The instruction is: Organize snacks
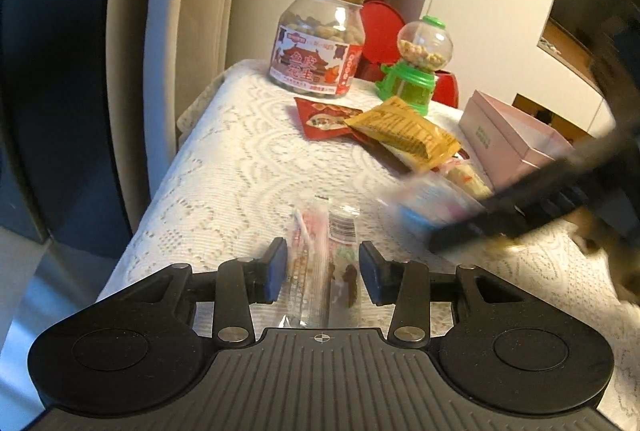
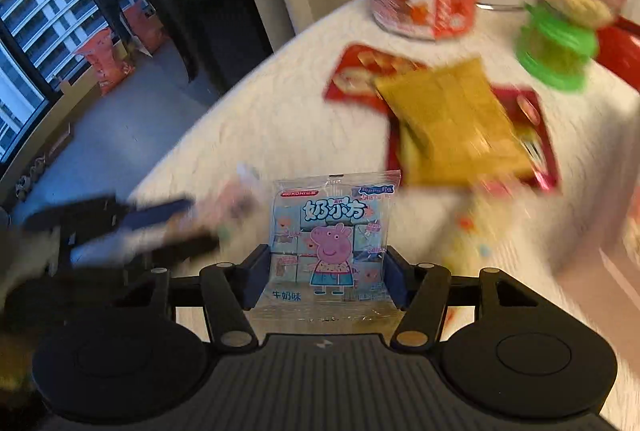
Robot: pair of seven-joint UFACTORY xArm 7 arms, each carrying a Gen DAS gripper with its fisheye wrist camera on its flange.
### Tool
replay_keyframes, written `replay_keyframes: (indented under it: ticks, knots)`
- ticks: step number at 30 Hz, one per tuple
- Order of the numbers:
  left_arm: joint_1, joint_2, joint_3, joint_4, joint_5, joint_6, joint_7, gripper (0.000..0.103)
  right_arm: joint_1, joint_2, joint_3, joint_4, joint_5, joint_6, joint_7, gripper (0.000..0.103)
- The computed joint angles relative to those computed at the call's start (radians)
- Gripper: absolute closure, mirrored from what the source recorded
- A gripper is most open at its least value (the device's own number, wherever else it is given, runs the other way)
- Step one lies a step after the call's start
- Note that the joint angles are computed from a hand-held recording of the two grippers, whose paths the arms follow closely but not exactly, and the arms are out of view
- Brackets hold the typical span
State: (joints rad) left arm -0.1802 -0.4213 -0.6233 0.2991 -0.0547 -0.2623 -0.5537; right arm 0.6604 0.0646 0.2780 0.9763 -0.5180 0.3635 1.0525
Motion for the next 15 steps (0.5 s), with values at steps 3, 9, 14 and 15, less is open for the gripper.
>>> replay_keyframes:
  ticks: [3, 9, 14, 15]
  knots:
    - [-0.001, 0.013, -0.012, 0.016, -0.004, 0.006, -0.009, 0.060, 0.006, -0.111, 0.027, -0.122, -0.063, 0.009, 0.100, 0.044]
    - [0.011, 0.098, -0.092, 0.095, -0.001, 0.008, 0.021, 0.062, -0.041, -0.354, 0.163, -0.343, -0.116, 0.060, 0.318, 0.044]
    - [0.158, 0.164, -0.326, 0.188, -0.026, 0.023, 0.067, 0.061, -0.076, -0.507, 0.264, -0.448, -0.061, 0.165, 0.388, 0.044]
    - [0.209, 0.171, -0.391, 0.206, -0.023, 0.027, 0.072, 0.061, -0.079, -0.524, 0.277, -0.459, -0.050, 0.186, 0.391, 0.043]
